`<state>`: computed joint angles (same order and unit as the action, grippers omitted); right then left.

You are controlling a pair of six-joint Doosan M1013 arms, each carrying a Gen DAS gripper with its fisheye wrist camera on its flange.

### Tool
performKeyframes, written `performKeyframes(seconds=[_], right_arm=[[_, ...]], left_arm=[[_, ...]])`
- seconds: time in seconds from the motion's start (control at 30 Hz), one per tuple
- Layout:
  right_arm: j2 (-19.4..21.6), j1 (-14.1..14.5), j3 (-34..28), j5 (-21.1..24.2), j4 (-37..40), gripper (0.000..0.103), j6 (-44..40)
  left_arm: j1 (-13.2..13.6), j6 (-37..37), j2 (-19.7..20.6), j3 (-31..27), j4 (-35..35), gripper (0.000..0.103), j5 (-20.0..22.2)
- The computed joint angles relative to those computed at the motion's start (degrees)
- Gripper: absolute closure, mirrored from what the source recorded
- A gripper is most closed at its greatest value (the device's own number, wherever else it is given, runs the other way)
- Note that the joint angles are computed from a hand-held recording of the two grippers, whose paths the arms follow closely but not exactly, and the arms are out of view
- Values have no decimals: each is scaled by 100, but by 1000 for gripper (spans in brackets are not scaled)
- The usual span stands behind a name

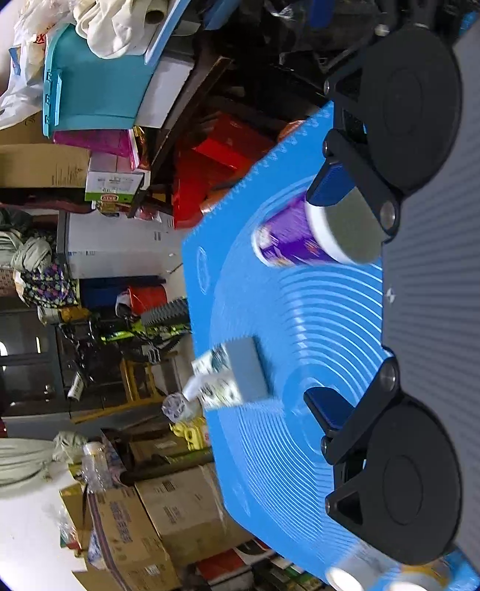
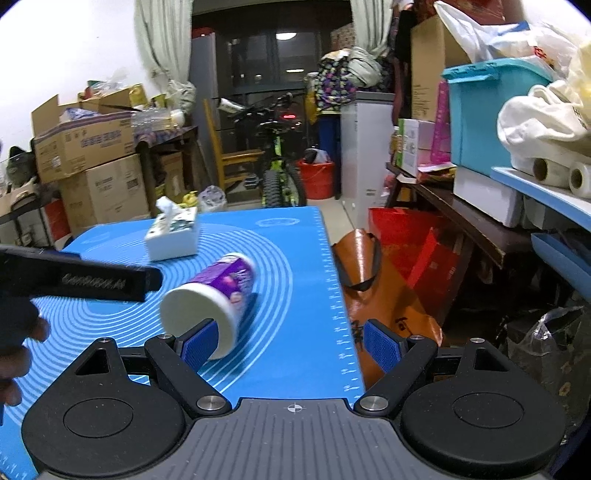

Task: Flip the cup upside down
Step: 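Move the left tool to the lying purple cup and close on its body, then lift the purple cup with the left tool and swing it toward the right tool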

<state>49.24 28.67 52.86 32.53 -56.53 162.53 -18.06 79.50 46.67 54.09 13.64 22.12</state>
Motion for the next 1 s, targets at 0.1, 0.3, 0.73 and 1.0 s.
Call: performKeyframes(seconds=[0.1,0.3,0.73,1.0], right_arm=[[63,-31,-96,75,84,16,-38],[136,-59,-188,138,163,16,-87],[118,-36,-181,68,221,16,-163],[27,36,-79,-170,119,16,-81]], left_arm=[[-47,359,243,-425,-304,0,261],[-96,806,884,-1516,-574,0,1444],[6,1308,729,-1319,-868,30,1686],[119,775,-118,81,-600,30,849]])
